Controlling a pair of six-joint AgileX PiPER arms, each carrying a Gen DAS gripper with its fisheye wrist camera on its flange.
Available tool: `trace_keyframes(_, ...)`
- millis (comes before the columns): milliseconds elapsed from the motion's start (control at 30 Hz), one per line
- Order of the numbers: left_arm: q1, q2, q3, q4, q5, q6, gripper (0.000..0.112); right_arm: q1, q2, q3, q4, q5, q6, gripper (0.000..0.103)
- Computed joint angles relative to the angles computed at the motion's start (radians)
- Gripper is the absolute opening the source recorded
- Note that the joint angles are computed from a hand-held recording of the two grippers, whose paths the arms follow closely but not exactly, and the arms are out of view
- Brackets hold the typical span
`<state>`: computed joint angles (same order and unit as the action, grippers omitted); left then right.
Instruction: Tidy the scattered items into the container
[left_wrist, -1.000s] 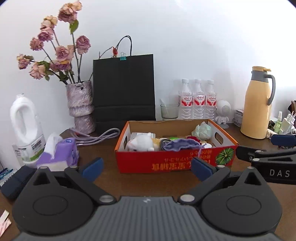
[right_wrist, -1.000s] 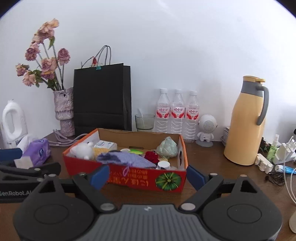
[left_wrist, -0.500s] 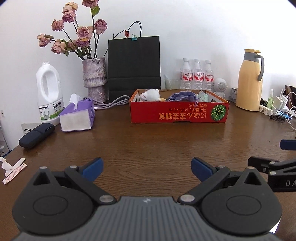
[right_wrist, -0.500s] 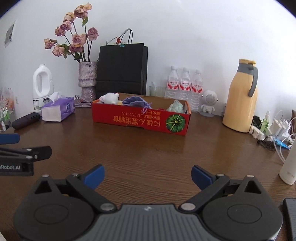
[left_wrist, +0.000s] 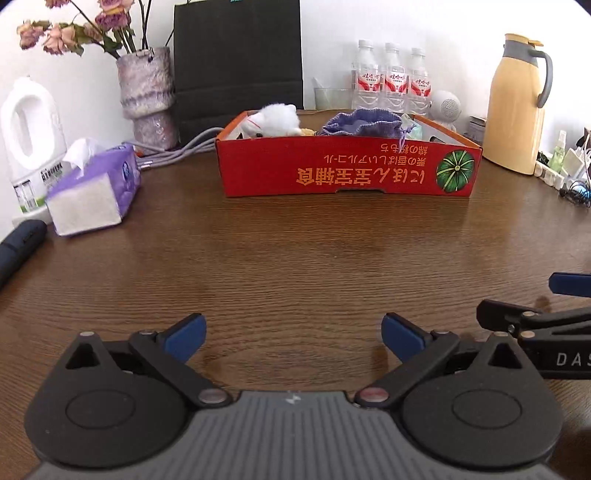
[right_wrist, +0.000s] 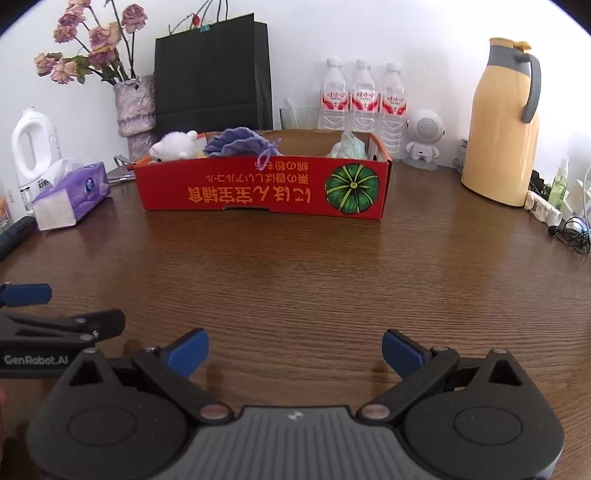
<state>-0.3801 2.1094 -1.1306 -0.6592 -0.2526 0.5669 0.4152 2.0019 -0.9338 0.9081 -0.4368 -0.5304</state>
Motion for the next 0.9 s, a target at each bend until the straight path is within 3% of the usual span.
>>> trace_keyframes(67, 0.004, 0.01, -0.027, -0.081, 0.037, 0.067, 0.103, -0.005, 0.009, -0.013, -0.007, -0.001, 0.006, 0.101)
trace_keyframes(267, -0.001, 0.02, -0.035, -0.113, 0.022, 0.082, 0.103, -0.031, 0.031, -0.068, 0.023, 0.074, -0.054, 0.102)
trace_keyframes(467, -0.002, 0.022, -0.044, -0.151, 0.024, 0.116, 0.103, -0.008, 0.04, -0.089, 0.201, 0.052, -0.219, 0.103)
trace_keyframes(900, 0.0, 0.025, -0.048, -0.133, 0.03, 0.1, 0.103, -0.003, 0.033, -0.077, 0.214, 0.042, -0.217, 0.103)
